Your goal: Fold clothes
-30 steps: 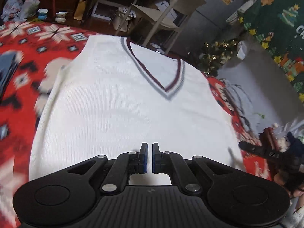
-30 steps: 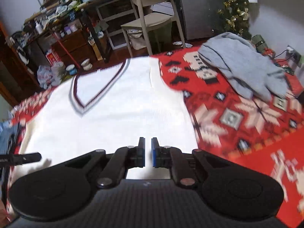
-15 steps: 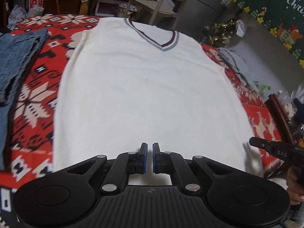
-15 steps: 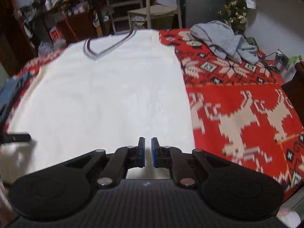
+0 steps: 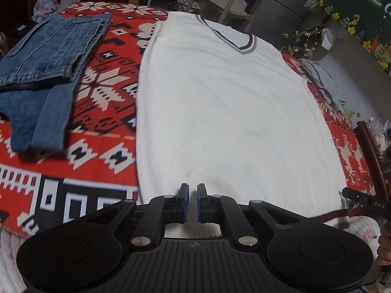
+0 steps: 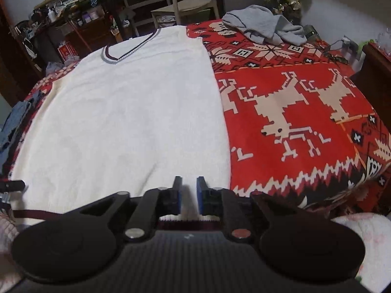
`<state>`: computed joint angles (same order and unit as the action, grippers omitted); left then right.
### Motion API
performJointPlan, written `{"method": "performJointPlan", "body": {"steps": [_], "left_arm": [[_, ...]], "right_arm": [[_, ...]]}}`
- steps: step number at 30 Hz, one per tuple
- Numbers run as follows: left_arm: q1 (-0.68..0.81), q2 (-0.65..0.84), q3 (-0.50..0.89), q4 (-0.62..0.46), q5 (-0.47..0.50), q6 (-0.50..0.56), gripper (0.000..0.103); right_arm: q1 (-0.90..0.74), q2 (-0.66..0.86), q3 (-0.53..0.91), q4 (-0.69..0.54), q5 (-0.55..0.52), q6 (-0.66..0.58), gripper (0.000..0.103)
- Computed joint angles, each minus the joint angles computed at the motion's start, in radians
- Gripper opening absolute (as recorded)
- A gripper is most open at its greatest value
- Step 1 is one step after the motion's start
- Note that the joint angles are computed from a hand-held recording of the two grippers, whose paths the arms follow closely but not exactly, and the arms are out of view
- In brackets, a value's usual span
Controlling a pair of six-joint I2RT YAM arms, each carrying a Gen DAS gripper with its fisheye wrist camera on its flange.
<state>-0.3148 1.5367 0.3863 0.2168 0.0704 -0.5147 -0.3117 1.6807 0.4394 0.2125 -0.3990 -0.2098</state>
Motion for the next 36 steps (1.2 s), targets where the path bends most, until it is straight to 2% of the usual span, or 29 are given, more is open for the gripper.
{"method": "performJointPlan", "body": {"steps": [1, 3, 5, 8, 12, 15, 19, 25, 27, 31, 33, 36], "left_arm": [[0.002, -0.035, -0.021, -0.005, 0.009, -0.008, 0.008], [0.020, -0.103, -0.063, -0.008, 0.042, -0.024, 0.022], [0.041, -0.152, -0.099, -0.006, 0.065, -0.042, 0.029], [0.090, -0.181, -0.137, -0.001, 0.105, -0.068, 0.030], [0.171, -0.155, -0.188, 0.060, 0.216, -0.094, 0.031], [0.169, -0.122, -0.192, 0.065, 0.194, -0.100, 0.030], [0.152, -0.130, -0.183, 0.040, 0.192, -0.088, 0.034], [0.174, -0.057, -0.169, 0.075, 0.263, -0.082, 0.035], [0.199, -0.022, -0.161, 0.094, 0.312, -0.080, 0.036], [0.204, 0.028, -0.146, 0.116, 0.345, -0.083, 0.037], [0.207, 0.043, -0.145, 0.130, 0.360, -0.085, 0.045], [0.216, 0.061, -0.144, 0.145, 0.385, -0.082, 0.047]], "right_arm": [[-0.021, -0.009, 0.009, -0.029, -0.026, -0.002, 0.028], [-0.062, -0.018, 0.032, -0.090, -0.077, -0.014, 0.029], [-0.094, -0.015, 0.059, -0.144, -0.107, -0.027, 0.031], [-0.141, 0.007, 0.101, -0.217, -0.147, -0.044, 0.035], [-0.204, 0.058, 0.160, -0.326, -0.218, -0.076, 0.042], [-0.238, 0.110, 0.199, -0.381, -0.252, -0.090, 0.049], [-0.277, 0.186, 0.248, -0.437, -0.288, -0.102, 0.057], [-0.326, 0.324, 0.331, -0.516, -0.350, -0.111, 0.064], [-0.333, 0.390, 0.369, -0.543, -0.378, -0.103, 0.065], [-0.328, 0.493, 0.432, -0.569, -0.413, -0.077, 0.065], [-0.320, 0.525, 0.451, -0.571, -0.445, -0.068, 0.066], [-0.293, 0.555, 0.465, -0.551, -0.466, -0.033, 0.067]]}}
